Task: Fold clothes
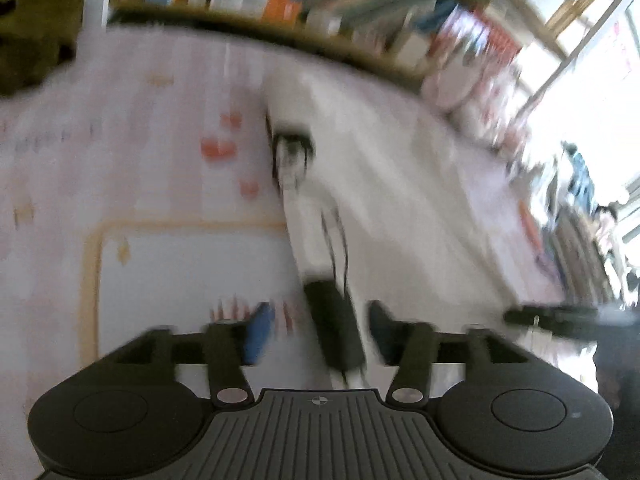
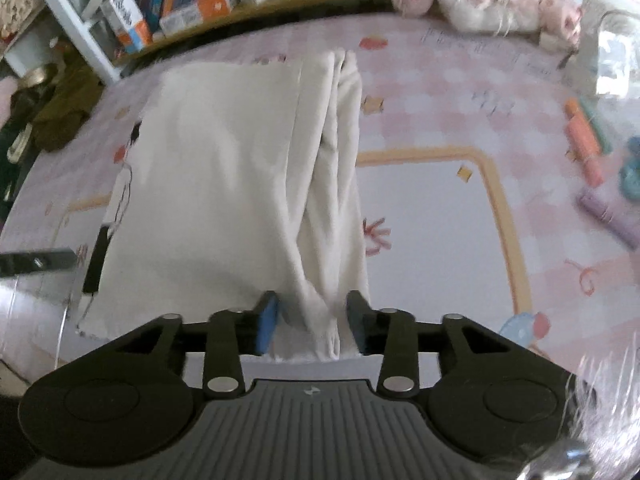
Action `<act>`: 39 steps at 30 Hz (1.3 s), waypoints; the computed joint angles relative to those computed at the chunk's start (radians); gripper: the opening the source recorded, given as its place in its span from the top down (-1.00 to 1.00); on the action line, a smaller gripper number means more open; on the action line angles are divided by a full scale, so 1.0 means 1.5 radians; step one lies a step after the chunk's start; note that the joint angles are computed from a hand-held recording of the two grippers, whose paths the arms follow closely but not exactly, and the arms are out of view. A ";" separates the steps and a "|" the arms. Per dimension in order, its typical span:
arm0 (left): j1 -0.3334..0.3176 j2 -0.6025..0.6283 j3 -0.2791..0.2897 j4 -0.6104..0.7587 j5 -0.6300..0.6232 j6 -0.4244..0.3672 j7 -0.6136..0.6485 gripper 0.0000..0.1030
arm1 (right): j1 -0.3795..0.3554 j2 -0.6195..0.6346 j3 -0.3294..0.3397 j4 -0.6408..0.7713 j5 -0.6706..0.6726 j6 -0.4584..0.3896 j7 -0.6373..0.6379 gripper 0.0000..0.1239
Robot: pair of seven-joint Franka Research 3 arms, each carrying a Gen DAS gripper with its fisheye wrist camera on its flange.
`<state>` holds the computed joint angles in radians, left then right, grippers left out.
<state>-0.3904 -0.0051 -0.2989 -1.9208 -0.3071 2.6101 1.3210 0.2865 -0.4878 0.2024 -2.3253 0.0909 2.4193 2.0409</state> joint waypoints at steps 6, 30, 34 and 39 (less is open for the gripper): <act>0.023 0.097 -0.004 0.099 -0.033 0.052 0.051 -0.28 | -0.022 0.031 0.021 0.022 -0.038 0.032 0.043 0.42; 0.058 0.435 -0.050 0.475 0.068 0.046 -0.052 0.73 | -0.004 0.048 0.005 0.014 -0.053 0.028 0.128 0.64; 0.000 0.382 0.002 0.410 0.233 0.157 0.019 0.81 | -0.003 0.046 0.002 0.010 -0.045 0.033 0.120 0.64; -0.019 0.472 0.030 0.575 0.246 -0.038 -0.092 0.53 | -0.001 0.047 -0.002 0.011 -0.036 0.033 0.103 0.64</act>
